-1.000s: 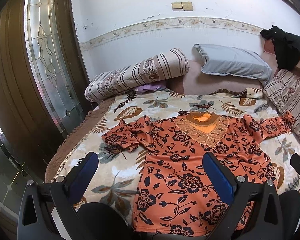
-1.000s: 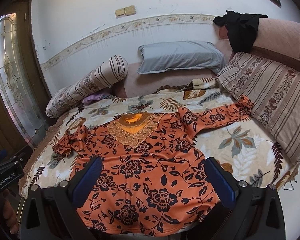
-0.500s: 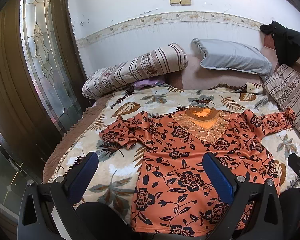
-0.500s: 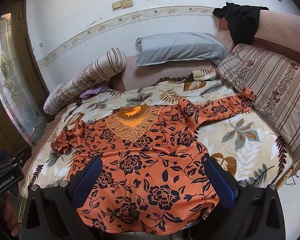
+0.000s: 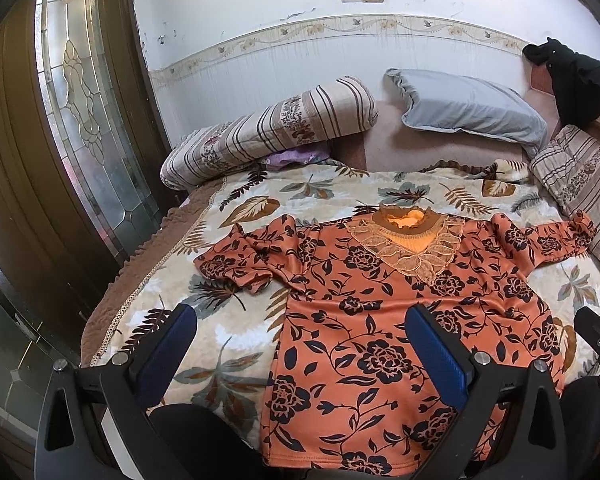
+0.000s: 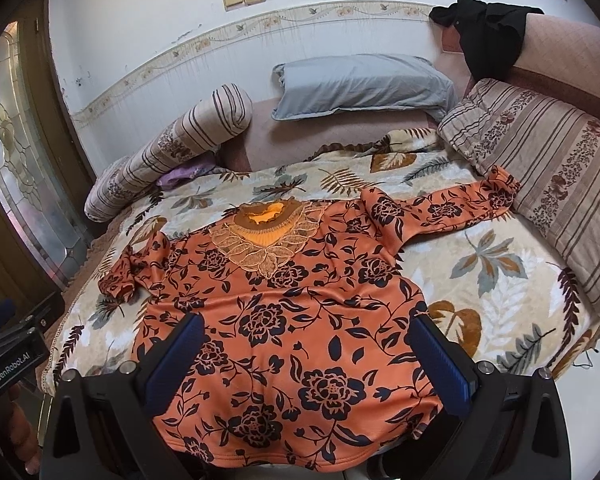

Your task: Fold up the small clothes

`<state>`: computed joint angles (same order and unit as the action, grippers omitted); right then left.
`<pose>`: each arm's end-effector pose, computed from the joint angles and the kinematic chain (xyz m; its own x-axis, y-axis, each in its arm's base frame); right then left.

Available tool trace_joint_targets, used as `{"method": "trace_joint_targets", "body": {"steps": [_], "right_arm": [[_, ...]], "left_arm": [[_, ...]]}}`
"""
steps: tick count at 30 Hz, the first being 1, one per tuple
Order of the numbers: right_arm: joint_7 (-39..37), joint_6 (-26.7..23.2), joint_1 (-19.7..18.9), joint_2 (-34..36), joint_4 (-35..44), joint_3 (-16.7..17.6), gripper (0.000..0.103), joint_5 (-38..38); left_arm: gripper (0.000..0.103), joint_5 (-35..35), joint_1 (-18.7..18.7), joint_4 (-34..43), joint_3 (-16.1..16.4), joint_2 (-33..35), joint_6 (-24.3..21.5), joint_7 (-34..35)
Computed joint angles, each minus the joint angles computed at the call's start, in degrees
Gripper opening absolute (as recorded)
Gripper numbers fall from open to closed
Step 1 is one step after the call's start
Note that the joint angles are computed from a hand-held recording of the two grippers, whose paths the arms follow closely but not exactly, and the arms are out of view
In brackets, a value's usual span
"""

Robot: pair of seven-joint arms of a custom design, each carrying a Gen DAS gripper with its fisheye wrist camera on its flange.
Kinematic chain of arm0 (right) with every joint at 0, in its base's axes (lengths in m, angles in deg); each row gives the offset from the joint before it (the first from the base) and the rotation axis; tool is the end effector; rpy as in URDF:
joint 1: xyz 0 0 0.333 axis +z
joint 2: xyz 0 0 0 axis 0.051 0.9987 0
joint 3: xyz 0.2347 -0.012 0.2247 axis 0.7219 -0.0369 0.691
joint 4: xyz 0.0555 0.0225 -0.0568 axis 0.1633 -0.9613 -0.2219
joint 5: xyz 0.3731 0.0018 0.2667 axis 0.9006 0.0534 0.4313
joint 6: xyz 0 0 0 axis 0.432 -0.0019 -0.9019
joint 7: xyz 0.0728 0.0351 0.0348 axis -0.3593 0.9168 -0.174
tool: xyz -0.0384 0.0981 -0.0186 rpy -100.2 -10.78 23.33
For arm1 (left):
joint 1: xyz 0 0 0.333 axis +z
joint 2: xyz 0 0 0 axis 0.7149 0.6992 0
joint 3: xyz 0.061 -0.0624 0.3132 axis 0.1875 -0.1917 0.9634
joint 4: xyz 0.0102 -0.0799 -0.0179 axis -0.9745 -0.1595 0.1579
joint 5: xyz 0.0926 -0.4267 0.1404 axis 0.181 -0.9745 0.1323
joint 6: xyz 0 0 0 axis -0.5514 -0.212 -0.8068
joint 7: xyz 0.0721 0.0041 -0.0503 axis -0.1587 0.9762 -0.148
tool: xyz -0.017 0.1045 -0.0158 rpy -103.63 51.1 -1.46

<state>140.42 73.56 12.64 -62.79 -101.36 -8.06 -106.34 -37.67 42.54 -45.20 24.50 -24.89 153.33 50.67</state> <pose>0.5437 0.2063 0.6106 -0.3210 -0.9286 -0.1864 -0.6000 0.3516 -0.7186 0.5981 -0.1799 0.6174 -0.1154 -0.9800 -0.1620 -0.5942 0.1989 -0.7793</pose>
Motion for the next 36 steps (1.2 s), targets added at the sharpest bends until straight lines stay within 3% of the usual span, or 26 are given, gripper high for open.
{"method": "trace_joint_targets", "body": {"steps": [36], "right_arm": [[-0.9,1.6,0.5,3.7,2.0,-2.0,0.103,1.6]], "left_arm": [[0.103,1.4,-1.0,3.5,0.5,4.4,-2.4,-0.4]]}}
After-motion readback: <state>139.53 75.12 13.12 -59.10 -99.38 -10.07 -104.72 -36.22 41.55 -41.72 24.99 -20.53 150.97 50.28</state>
